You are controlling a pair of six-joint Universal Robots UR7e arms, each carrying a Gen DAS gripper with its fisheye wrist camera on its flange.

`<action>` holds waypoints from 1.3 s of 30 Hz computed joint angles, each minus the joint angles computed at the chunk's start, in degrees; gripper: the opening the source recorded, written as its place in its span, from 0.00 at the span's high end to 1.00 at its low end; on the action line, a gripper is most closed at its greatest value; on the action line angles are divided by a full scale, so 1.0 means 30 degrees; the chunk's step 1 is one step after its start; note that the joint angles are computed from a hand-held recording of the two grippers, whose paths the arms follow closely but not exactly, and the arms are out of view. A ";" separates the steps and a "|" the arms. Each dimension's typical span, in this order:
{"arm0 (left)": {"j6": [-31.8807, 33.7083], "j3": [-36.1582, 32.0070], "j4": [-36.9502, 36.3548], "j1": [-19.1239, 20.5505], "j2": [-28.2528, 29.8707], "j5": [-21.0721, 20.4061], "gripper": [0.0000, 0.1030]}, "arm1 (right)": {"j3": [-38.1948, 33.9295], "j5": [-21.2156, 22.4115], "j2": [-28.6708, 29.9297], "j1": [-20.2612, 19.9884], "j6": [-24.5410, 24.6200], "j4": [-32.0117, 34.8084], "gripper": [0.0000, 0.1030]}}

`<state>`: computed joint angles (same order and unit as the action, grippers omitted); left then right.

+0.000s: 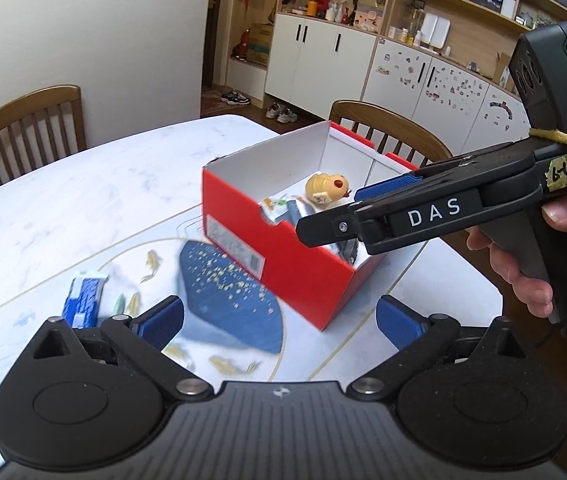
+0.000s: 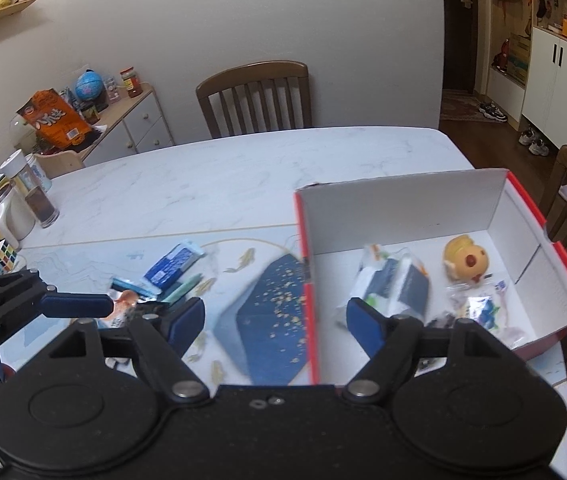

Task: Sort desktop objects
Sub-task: 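Withdraw both tools from the shoebox back over the table pile, then grasp the black snack packet with the right tool while the left tool grasps the white USB cable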

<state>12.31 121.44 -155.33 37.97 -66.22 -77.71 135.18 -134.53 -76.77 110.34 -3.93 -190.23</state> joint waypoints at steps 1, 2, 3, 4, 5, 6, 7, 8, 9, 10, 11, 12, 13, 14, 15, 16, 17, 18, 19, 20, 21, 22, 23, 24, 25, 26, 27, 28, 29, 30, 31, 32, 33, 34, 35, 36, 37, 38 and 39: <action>0.0038 0.0175 0.0007 0.0044 -0.0241 0.0093 0.00 | -0.0050 -0.0014 0.0241 0.0107 0.0081 -0.0097 0.24; 0.0147 0.0367 -0.0007 0.0112 -0.0490 0.0159 0.00 | -0.0112 -0.0082 0.0473 0.0265 0.0212 -0.0123 0.24; 0.0239 0.0570 -0.0017 0.0162 -0.0734 0.0269 0.00 | -0.0151 -0.0101 0.0693 0.0379 0.0296 -0.0191 0.24; 0.0332 0.0765 0.0006 0.0229 -0.0981 0.0366 0.00 | -0.0187 -0.0116 0.0898 0.0473 0.0393 -0.0233 0.24; 0.0407 0.0981 -0.0025 0.0300 -0.1224 0.0497 0.00 | -0.0228 -0.0145 0.1089 0.0567 0.0520 -0.0235 0.24; 0.0445 0.1228 -0.0181 0.0312 -0.1453 0.0765 0.00 | -0.0280 -0.0147 0.1299 0.0652 0.0620 -0.0250 0.24; 0.0569 0.1496 -0.0451 0.0329 -0.1670 0.1007 0.00 | -0.0331 -0.0165 0.1531 0.0744 0.0707 -0.0289 0.24; 0.0702 0.1741 -0.0646 0.0358 -0.1890 0.1183 0.00 | -0.0391 -0.0198 0.1772 0.0833 0.0798 -0.0325 0.24; 0.0706 0.1898 -0.0652 0.0419 -0.2088 0.1317 0.00 | -0.0455 -0.0217 0.1983 0.0916 0.0867 -0.0361 0.24; 0.0599 0.2001 -0.0525 0.0521 -0.2289 0.1380 0.00 | -0.0515 -0.0205 0.2219 0.0982 0.0921 -0.0446 0.24; 0.0476 0.2045 -0.0367 0.0686 -0.2481 0.1375 0.00 | -0.0561 -0.0175 0.2428 0.1032 0.0987 -0.0511 0.24; 0.0315 0.2123 -0.0255 0.0828 -0.2664 0.1405 0.00 | -0.0609 -0.0159 0.2639 0.1085 0.1047 -0.0570 0.24; 0.0186 0.2195 -0.0111 0.0943 -0.2839 0.1485 0.00 | -0.0677 -0.0141 0.2880 0.1133 0.1080 -0.0663 0.24; 0.0145 0.2253 -0.0009 0.1047 -0.2992 0.1593 0.00 | -0.0750 -0.0113 0.3135 0.1186 0.1166 -0.0721 0.24; 0.0117 0.2337 0.0029 0.1149 -0.3147 0.1732 0.00 | -0.0825 -0.0061 0.3368 0.1227 0.1270 -0.0744 0.24; 0.0048 0.2409 0.0088 0.1257 -0.3293 0.1845 0.00 | -0.0895 0.0001 0.3580 0.1254 0.1327 -0.0772 0.24; -0.0029 0.2490 0.0106 0.1376 -0.3431 0.1924 0.00 | -0.0976 0.0032 0.3808 0.1279 0.1332 -0.0816 0.24; -0.0113 0.2591 0.0076 0.1498 -0.3567 0.2020 0.00 | -0.1061 0.0042 0.4038 0.1305 0.1313 -0.0868 0.24; -0.0216 0.2676 0.0070 0.1615 -0.3707 0.2158 0.00 | -0.1152 0.0049 0.4281 0.1312 0.1281 -0.0937 0.24; -0.0329 0.2796 -0.0034 0.1715 -0.3813 0.2386 0.00 | -0.1242 0.0072 0.4501 0.1313 0.1257 -0.0985 0.24; -0.0441 0.2932 -0.0165 0.1789 -0.3931 0.2639 0.00 | -0.1304 0.0123 0.4694 0.1298 0.1238 -0.1063 0.24; -0.0503 0.3075 -0.0327 0.1866 -0.4046 0.2888 0.00 | -0.1378 0.0199 0.4854 0.1274 0.1218 -0.1092 0.24; -0.0617 0.3216 -0.0466 0.1871 -0.4141 0.3189 0.00 | -0.1456 0.0253 0.5017 0.1251 0.1186 -0.1135 0.24; -0.0687 0.3361 -0.0596 0.1925 -0.4225 0.3467 0.00 | -0.1514 0.0247 0.5164 0.1274 0.1167 -0.1180 0.24; -0.0795 0.3472 -0.0648 0.1942 -0.4306 0.3745 0.00 | -0.1591 0.0254 0.5338 0.1259 0.1097 -0.1248 0.24; -0.0859 0.3571 -0.0712 0.1993 -0.4368 0.3950 0.00 | -0.1656 0.0275 0.5459 0.1238 0.1071 -0.1252 0.24; -0.0930 0.3658 -0.0749 0.2036 -0.4435 0.4157 0.00 | -0.1711 0.0323 0.5557 0.1197 0.1077 -0.1203 0.24; -0.1050 0.3732 -0.0792 0.2051 -0.4449 0.4377 0.00 | -0.1766 0.0376 0.5656 0.1154 0.1098 -0.1150 0.24; -0.1167 0.3769 -0.0753 0.2087 -0.4447 0.4502 0.00 | -0.1814 0.0438 0.5749 0.1105 0.1116 -0.1115 0.24; -0.1291 0.3804 -0.0707 0.2130 -0.4438 0.4634 0.00 | -0.1864 0.0494 0.5859 0.1051 0.1135 -0.1111 0.24; -0.1395 0.3875 -0.0730 0.2167 -0.4438 0.4752 0.00 | -0.1901 0.0566 0.5945 0.0981 0.1138 -0.1102 0.24; -0.1476 0.3936 -0.0760 0.2207 -0.4412 0.4861 0.00 | -0.1938 0.0641 0.6029 0.0923 0.1133 -0.1100 0.24; -0.1565 0.3982 -0.0784 0.2250 -0.4367 0.4964 0.00 | -0.1968 0.0744 0.6106 0.0843 0.1106 -0.1116 0.24; -0.1668 0.4005 -0.0770 0.2311 -0.4318 0.5026 0.00 | -0.2005 0.0820 0.6186 0.0766 0.1087 -0.1116 0.24; -0.1799 0.4073 -0.0844 0.2372 -0.4234 0.5152 0.00 | -0.2047 0.0885 0.6256 0.0693 0.1080 -0.1088 0.24; -0.1956 0.4134 -0.0897 0.2422 -0.4186 0.5235 0.00 | -0.2078 0.0966 0.6311 0.0627 0.1055 -0.1059 0.24; -0.2091 0.4156 -0.0908 0.2514 -0.4136 0.5228 0.00 | -0.2123 0.1042 0.6388 0.0557 0.0990 -0.1064 0.24; -0.2250 0.4199 -0.0948 0.2583 -0.4082 0.5333 0.00 | -0.2175 0.1107 0.6468 0.0494 0.0888 -0.1078 0.24; -0.2373 0.4238 -0.0997 0.2649 -0.4020 0.5418 0.00 | -0.2220 0.1138 0.6555 0.0424 0.0739 -0.1093 0.24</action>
